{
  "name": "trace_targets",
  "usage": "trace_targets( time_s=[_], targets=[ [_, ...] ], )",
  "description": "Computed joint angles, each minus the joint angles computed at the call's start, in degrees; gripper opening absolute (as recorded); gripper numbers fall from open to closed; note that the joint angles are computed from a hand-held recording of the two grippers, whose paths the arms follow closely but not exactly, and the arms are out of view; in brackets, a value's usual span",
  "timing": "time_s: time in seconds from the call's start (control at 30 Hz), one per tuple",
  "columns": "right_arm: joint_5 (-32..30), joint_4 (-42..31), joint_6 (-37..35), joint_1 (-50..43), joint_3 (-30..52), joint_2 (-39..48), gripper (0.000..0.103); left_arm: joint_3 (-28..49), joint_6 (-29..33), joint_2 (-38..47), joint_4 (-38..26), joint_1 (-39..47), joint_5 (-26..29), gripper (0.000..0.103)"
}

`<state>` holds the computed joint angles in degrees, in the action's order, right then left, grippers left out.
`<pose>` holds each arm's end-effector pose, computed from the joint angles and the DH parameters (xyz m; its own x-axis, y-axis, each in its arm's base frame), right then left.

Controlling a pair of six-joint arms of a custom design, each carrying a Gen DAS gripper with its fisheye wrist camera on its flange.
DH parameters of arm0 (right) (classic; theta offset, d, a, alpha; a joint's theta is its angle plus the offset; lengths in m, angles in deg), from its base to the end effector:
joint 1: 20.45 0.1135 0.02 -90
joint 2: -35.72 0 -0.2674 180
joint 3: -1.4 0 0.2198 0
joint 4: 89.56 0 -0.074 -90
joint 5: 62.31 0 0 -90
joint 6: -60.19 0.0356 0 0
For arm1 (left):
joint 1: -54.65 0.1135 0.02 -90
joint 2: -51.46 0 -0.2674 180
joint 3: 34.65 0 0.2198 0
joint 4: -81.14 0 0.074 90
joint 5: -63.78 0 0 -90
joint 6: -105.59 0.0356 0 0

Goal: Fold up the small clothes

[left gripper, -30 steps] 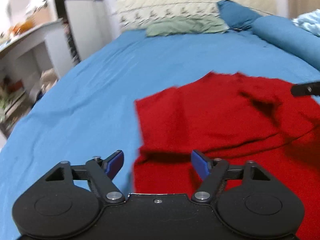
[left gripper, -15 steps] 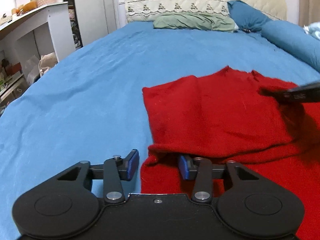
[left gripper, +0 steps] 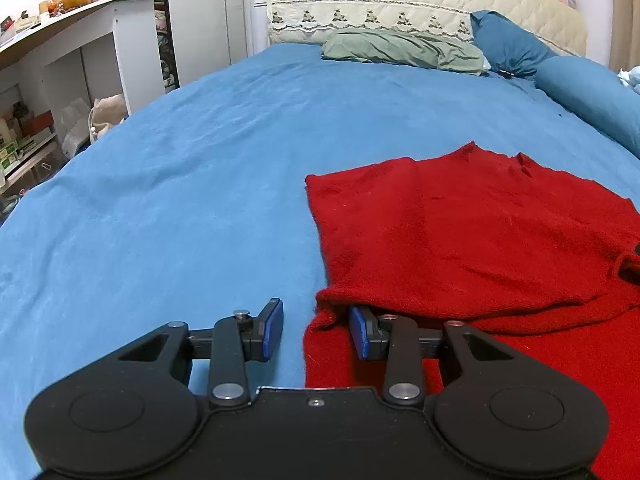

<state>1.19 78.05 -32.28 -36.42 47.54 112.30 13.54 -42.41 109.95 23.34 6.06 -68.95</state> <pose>0.2208 -0.0467 0.1903 -0.6500 0.1459 -0.7458 -0.0965 0.9576 0.2714 0.1067 -0.0844 0.2092 -0.6505 -0.2043 -0.7316 -0.3172 0.9482 0.0173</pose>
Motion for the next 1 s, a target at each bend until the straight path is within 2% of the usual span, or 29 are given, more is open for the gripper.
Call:
trace_targets(
  time_s=[0.1, 0.17, 0.2, 0.3, 0.37, 0.43, 0.5, 0.63, 0.73, 0.83, 0.97, 1.0],
  targets=[
    [-0.5, 0.0, 1.3, -1.5, 2.1, 2.1, 0.061, -0.7, 1.6, -0.1, 1.7, 1.1, 0.4, 0.040],
    [-1.0, -0.3, 1.8, -2.8, 2.1, 1.7, 0.060, -0.7, 3.0, 0.2, 2.6, 1.4, 0.5, 0.036],
    [-1.2, -1.1, 1.3, -3.4, 2.8, 2.2, 0.054, -0.9, 3.5, 0.3, 3.2, 1.6, 0.5, 0.034],
    [-0.9, -6.0, -1.7, -3.2, 6.6, 4.5, 0.023, -1.6, 6.8, -0.5, 5.9, 3.8, 2.2, 0.023],
    [-0.6, -7.2, -3.8, -2.7, 8.5, 5.2, 0.022, -2.1, 10.3, -1.0, 8.5, 6.8, 5.1, 0.014],
    [-0.5, -7.1, -5.6, -2.2, 10.4, 4.8, 0.021, -1.6, 11.8, -1.2, 8.8, 7.9, 5.9, 0.010],
    [-2.5, -6.4, -5.1, -3.4, 12.9, 3.9, 0.021, 0.1, 9.9, -1.4, 5.8, 6.5, 4.7, 0.010],
    [-6.5, -4.7, -2.9, -9.1, 15.4, 2.5, 0.020, 3.4, 1.9, 1.5, -3.5, -1.6, 0.6, 0.008],
    [-6.1, -6.3, -4.5, -11.1, 15.3, 5.8, 0.020, 3.8, -4.2, 6.4, -8.0, -7.1, -1.1, 0.007],
    [-2.2, -5.2, -8.0, -10.8, 12.2, 9.5, 0.020, 2.6, -8.1, 6.6, -8.6, -8.9, -1.5, 0.008],
    [-2.4, -1.2, -8.5, -12.1, 7.6, 9.6, 0.022, 3.4, -7.2, 6.4, -9.2, -8.1, -0.9, 0.007],
    [-1.1, -0.4, -8.8, -12.0, 6.3, 7.9, 0.029, 4.2, -7.6, 6.7, -10.3, -8.5, -1.2, 0.007]
  ],
)
